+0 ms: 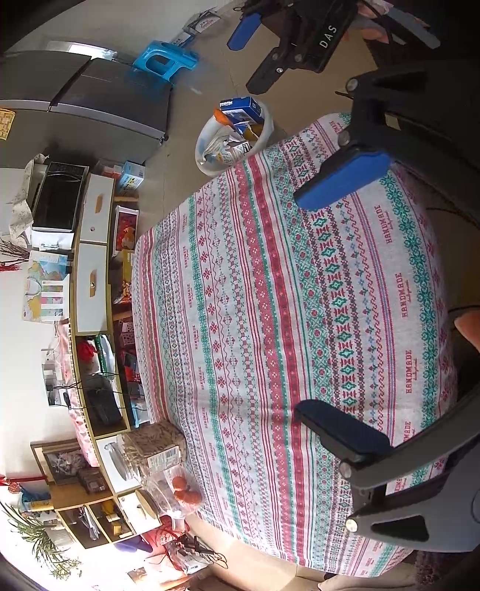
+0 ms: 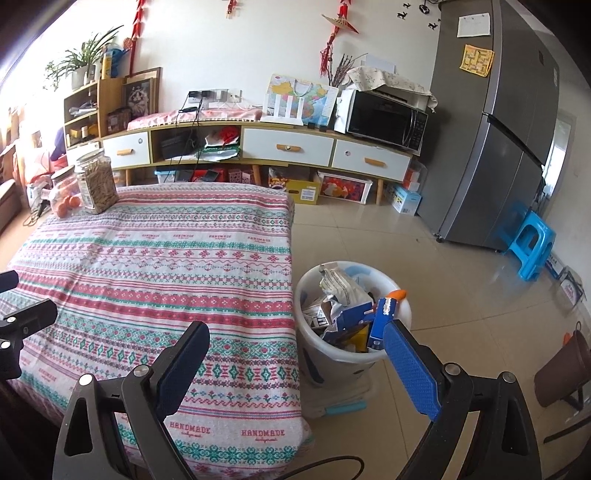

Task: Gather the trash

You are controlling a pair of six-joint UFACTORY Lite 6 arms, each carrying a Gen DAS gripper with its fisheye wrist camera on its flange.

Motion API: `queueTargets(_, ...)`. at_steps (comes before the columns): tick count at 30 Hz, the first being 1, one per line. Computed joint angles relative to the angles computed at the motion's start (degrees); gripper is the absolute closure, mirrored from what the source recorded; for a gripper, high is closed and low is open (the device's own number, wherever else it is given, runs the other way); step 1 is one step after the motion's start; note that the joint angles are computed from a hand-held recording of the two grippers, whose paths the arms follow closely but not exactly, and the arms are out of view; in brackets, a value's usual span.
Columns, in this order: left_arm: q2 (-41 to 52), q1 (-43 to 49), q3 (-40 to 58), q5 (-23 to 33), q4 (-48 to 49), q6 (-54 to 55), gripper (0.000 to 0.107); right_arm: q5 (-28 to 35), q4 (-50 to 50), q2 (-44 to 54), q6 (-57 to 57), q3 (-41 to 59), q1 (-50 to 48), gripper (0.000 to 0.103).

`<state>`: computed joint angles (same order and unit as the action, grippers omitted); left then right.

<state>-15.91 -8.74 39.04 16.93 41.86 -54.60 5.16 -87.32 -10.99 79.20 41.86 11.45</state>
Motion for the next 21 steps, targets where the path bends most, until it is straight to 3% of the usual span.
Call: queueTargets(21,-0.12,0.12,-0.02,-0.09,-0.59,0.87,0.005,0.54,5.36,-0.37,-5.18,0.15,0.51,0.007)
